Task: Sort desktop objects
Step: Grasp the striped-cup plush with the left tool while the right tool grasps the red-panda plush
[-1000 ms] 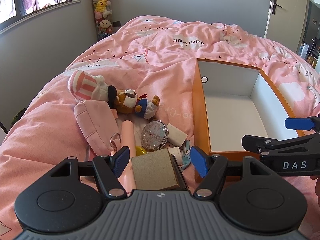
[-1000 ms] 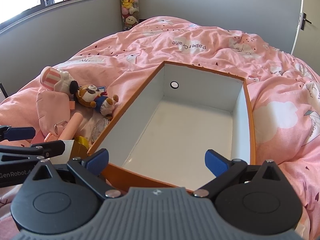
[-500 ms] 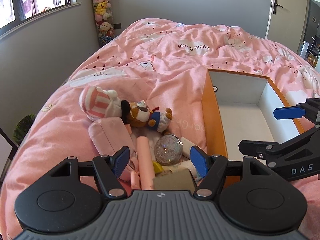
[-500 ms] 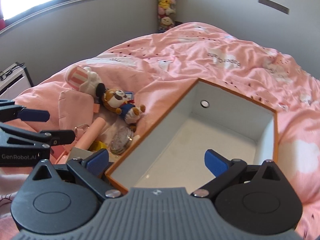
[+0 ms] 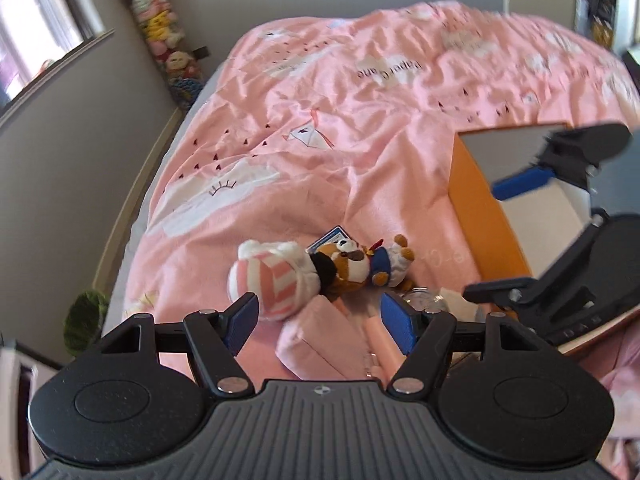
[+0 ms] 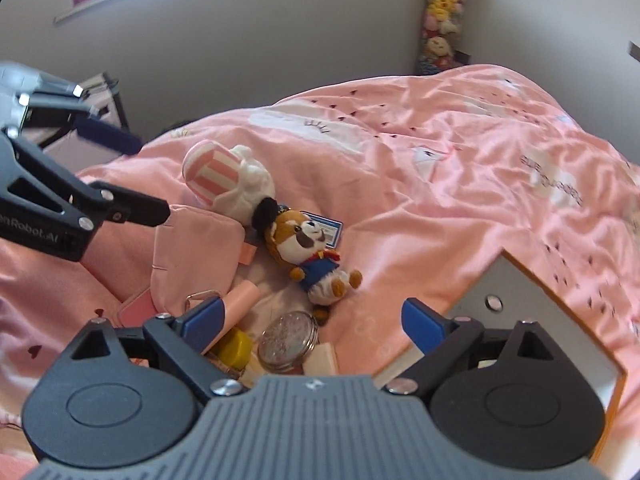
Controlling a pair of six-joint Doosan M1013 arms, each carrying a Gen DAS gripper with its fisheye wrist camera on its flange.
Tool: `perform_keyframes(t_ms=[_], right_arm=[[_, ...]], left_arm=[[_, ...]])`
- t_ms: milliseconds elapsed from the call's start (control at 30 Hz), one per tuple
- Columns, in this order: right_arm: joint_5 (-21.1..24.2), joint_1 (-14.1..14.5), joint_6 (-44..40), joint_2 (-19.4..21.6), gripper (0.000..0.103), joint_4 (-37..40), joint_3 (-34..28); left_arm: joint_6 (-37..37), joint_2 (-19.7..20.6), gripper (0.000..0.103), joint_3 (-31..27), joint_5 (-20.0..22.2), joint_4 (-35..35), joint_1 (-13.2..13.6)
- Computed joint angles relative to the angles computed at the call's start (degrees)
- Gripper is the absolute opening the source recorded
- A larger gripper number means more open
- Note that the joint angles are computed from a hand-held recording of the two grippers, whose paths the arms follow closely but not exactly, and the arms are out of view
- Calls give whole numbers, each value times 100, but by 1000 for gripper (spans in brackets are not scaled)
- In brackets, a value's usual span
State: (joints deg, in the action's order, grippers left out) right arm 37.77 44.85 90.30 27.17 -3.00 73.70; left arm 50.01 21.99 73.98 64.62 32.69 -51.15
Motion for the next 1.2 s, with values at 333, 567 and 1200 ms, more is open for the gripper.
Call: perform_keyframes(t_ms=[333,567,1200], right_arm=[[1344,-159,-1287,1013,84,625,-1438],[2116,-234,-1697,1649,84,863,-2349],[2936,-351,-1706,2300,53,1444,-3242]], left_arm=[[2102,601,79,-837,759,-1035,616],[2893,1043,80,-1524,1588,-2221,1060],[2035,966,66,-1264,1616,-3194,1491]])
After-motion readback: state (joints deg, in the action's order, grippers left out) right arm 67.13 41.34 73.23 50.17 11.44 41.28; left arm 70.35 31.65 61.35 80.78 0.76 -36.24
